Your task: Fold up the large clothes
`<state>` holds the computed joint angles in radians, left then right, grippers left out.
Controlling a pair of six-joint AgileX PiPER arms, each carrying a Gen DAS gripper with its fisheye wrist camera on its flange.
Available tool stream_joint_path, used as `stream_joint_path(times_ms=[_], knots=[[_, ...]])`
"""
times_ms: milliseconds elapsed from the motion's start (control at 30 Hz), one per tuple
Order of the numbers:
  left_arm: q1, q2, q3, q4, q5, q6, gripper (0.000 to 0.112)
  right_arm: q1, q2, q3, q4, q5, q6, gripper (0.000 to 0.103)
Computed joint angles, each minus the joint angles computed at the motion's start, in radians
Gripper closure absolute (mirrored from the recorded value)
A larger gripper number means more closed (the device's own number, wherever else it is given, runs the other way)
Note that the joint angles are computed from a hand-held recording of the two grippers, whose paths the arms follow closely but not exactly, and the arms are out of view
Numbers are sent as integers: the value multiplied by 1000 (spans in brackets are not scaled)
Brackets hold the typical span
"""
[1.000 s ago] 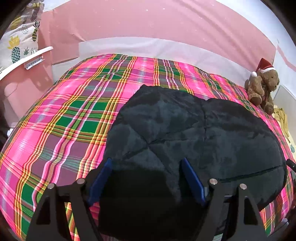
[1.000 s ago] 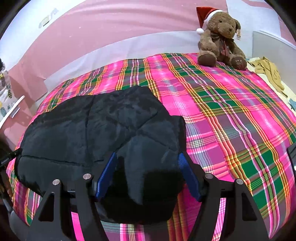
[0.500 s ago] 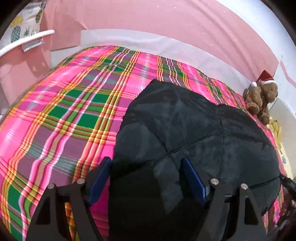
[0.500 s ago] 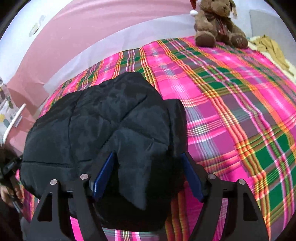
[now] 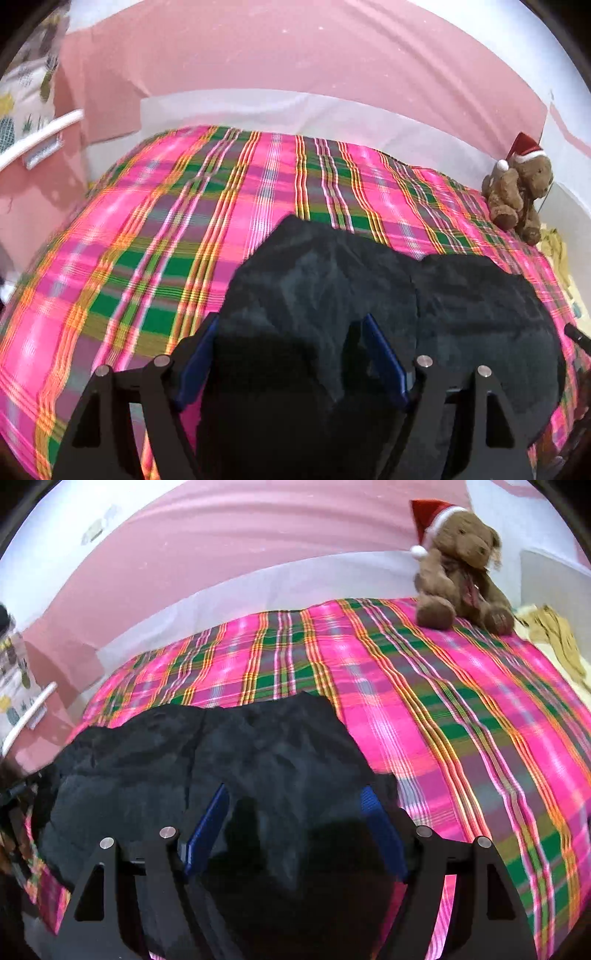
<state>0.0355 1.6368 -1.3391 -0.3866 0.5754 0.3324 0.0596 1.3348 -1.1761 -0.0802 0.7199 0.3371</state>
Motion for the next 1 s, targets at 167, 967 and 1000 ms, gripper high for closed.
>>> stream_joint_path(times_ms=[167, 967, 1000], knots=[[9, 25, -58, 162, -36, -185, 40, 9, 162, -91, 6, 42, -50, 29], [-119, 400, -577, 177, 332, -81, 41, 51, 511, -559, 66, 321, -92, 30], [-125, 438, -606, 206, 354, -109, 39, 47, 516, -550, 73, 310, -98, 30]])
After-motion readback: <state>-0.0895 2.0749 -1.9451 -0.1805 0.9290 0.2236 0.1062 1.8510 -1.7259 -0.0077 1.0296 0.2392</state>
